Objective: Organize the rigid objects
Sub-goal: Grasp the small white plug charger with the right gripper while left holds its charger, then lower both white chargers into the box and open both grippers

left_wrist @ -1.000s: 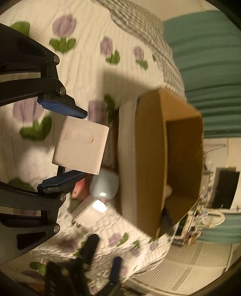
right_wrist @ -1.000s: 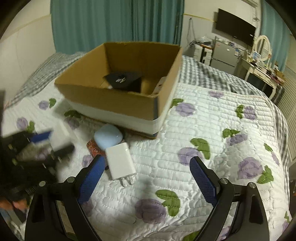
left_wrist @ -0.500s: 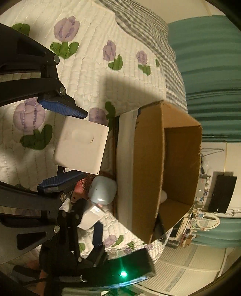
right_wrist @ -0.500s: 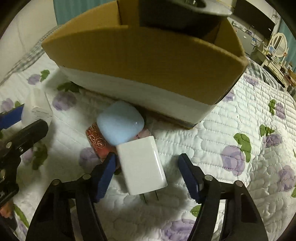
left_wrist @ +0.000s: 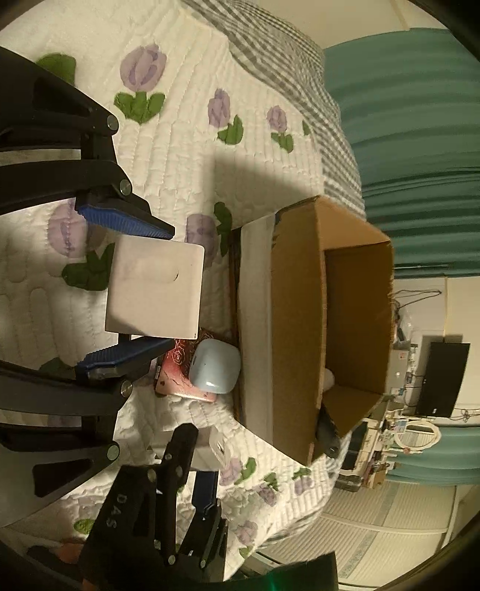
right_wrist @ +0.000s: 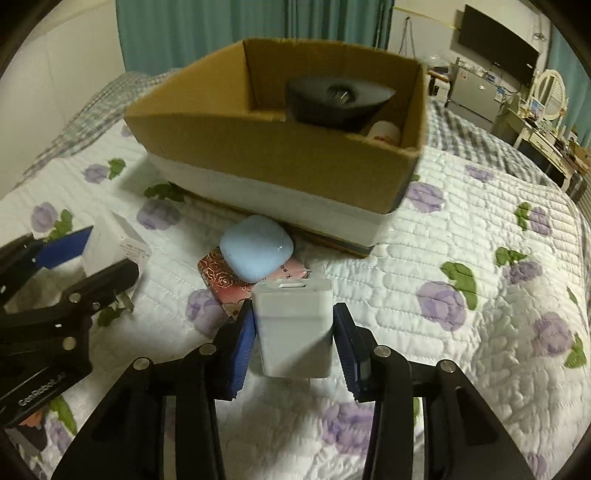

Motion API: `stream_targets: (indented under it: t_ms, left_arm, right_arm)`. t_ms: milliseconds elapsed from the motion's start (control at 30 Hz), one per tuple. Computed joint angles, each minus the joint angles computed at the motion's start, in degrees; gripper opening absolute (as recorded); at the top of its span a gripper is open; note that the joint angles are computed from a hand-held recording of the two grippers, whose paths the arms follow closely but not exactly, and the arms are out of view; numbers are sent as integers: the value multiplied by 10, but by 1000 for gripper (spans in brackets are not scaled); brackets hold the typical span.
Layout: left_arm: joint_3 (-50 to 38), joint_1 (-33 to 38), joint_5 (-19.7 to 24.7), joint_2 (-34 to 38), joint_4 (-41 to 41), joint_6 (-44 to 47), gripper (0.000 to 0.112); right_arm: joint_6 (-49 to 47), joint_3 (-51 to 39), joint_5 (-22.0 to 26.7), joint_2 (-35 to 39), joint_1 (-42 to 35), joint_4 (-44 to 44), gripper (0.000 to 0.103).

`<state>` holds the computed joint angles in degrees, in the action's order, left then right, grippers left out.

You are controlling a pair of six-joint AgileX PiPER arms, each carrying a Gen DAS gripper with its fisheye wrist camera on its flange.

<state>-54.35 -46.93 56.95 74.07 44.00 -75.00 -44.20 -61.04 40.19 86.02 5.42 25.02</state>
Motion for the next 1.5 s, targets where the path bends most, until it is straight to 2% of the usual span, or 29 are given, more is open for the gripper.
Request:
stream_targets:
  t_ms: [267,333,433,667,833,1033,1200,1333,1433,1500]
  left_arm:
    - [-51,-76,95,-44,37,-24,53]
    - [-82,-86,116,-43,51,-12,53]
    - [-142,-72,126,-31,62,36,53]
    - [-254,29,72,18,46,157,53]
    - [-316,145,-4,81,-28,253,53]
    - [-351,227,-68,167,-91,333,53]
    - [-341,261,-110,208,-125,354,53]
    - [-339,277,-127,235,-151,377,54]
    - [-340,283,-127,241,-169,383,56]
    - [-333,278,-120,237,-146,360,56]
  right_arm:
    - [-70,-13,88,-74,-69,119,41]
    - [-78,-36,121,-85,-86,150,41]
    - [-74,-74,144,-89,-90,169,41]
    - [-43,-224,185,-47,-95,180,41]
    - [1,-340,177,31,-68,146,41]
    - [38,-437,161,140,-34,103,41]
    - [59,-503,160,225,-9,64,41]
    - [64,-515,154,259,4,47,41]
    - [66,-511,152,271,8,36,41]
    - [68,-508,150,272,9,30,41]
